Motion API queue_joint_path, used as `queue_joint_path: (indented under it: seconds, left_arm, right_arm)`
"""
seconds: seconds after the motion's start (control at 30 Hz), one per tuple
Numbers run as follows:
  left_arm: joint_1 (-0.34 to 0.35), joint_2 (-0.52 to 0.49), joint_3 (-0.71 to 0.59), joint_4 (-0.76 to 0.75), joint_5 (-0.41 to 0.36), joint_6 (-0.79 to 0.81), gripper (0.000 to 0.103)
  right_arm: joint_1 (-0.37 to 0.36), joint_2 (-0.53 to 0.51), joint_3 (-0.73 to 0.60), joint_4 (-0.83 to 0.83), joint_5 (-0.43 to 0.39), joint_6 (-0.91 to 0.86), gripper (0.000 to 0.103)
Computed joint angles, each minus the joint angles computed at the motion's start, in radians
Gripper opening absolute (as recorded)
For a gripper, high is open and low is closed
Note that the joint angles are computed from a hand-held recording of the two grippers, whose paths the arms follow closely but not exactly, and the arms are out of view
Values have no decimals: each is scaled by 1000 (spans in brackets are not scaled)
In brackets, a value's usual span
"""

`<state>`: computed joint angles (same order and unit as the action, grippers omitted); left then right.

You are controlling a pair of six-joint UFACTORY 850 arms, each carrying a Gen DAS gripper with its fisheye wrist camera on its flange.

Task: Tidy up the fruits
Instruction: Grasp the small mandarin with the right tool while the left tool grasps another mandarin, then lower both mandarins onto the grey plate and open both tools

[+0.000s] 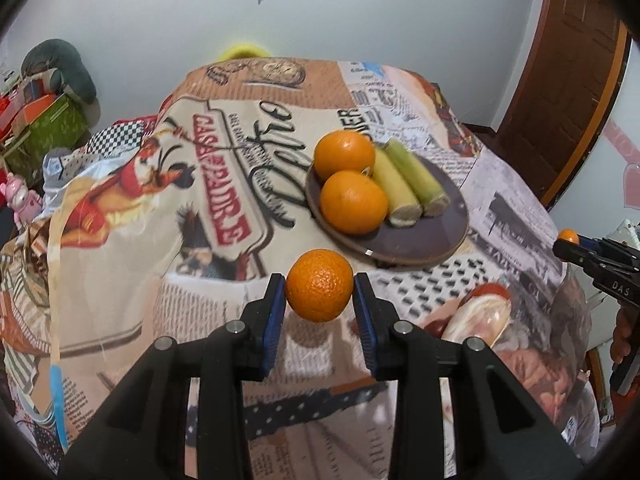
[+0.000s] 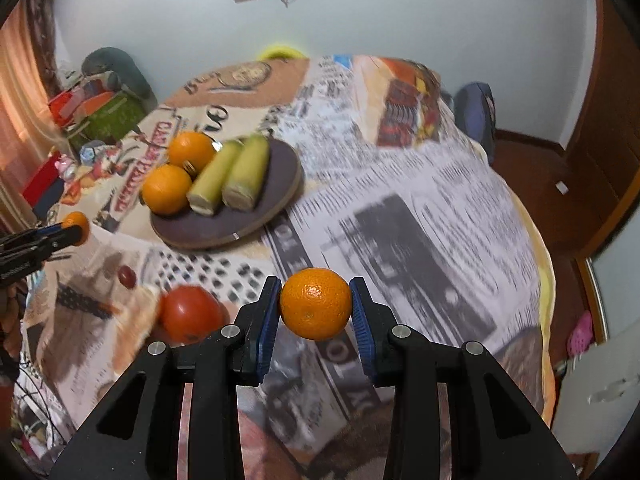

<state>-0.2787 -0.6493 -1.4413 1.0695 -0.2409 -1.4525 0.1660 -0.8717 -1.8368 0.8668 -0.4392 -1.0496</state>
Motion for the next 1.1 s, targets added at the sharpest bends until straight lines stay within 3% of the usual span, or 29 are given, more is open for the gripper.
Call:
queue_joint_path:
  seconds: [0.33,0.7,1.1]
  left_arm:
    - [-6,-91,-141,-225,15,242,34]
    - [-8,-206,-297,-626,16,661,34]
    - [-6,-283,-395,-786,-23,847,34]
  right_arm:
    - [27,-47,-90,82,-50,-99,32]
    - [60,-178,-273,-12,-131,8,32]
    - [77,-296,-455,-118,-228,94,32]
